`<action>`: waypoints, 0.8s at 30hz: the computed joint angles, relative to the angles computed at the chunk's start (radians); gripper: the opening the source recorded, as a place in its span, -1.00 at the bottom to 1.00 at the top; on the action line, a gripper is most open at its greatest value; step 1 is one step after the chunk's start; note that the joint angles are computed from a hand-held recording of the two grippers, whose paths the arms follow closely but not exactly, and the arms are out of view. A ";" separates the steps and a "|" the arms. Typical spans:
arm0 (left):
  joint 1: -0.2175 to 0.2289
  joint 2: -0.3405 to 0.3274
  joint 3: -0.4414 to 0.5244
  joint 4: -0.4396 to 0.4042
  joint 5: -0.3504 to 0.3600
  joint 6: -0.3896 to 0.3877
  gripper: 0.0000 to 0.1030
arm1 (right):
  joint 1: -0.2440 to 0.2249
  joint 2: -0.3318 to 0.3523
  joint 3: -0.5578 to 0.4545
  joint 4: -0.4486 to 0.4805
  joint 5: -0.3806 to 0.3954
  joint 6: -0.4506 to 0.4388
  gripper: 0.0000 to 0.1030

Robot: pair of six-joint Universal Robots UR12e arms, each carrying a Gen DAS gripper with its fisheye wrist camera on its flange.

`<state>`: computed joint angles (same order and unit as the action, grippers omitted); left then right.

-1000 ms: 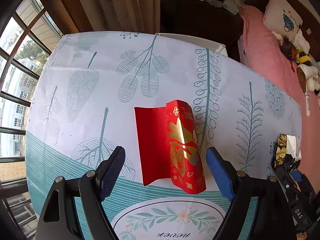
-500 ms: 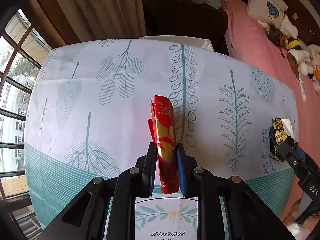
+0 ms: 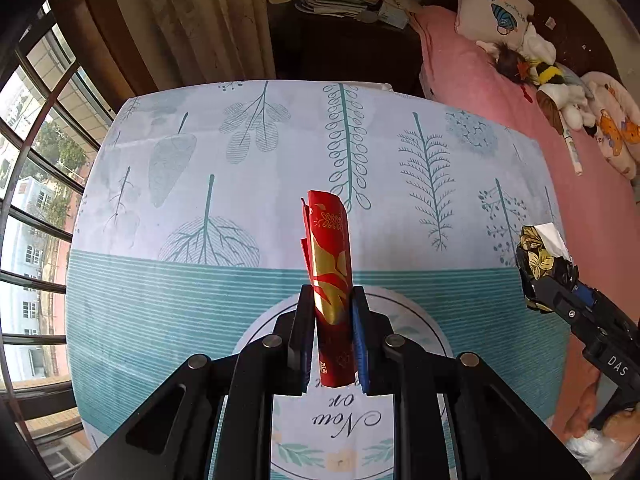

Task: Collect trash
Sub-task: 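Carry the red envelope and crumpled wrapper over the wastebasket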

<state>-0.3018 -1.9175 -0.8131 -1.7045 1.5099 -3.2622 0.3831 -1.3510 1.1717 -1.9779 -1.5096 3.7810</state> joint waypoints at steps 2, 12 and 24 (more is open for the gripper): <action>0.003 0.054 -0.057 0.010 -0.007 0.022 -0.67 | 0.020 -0.024 0.018 -0.017 -0.006 0.015 0.22; 0.067 0.376 -0.336 0.053 -0.105 0.170 -0.67 | 0.211 -0.128 0.059 -0.085 -0.122 0.103 0.21; 0.334 0.765 -0.564 -0.082 -0.352 0.579 -0.67 | 0.638 -0.078 -0.101 0.088 -0.567 0.395 0.19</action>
<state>0.0326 -1.1527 -1.3770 -1.7864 1.1580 -2.6832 1.0209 -1.4290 1.0708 -1.8902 -2.0769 4.1759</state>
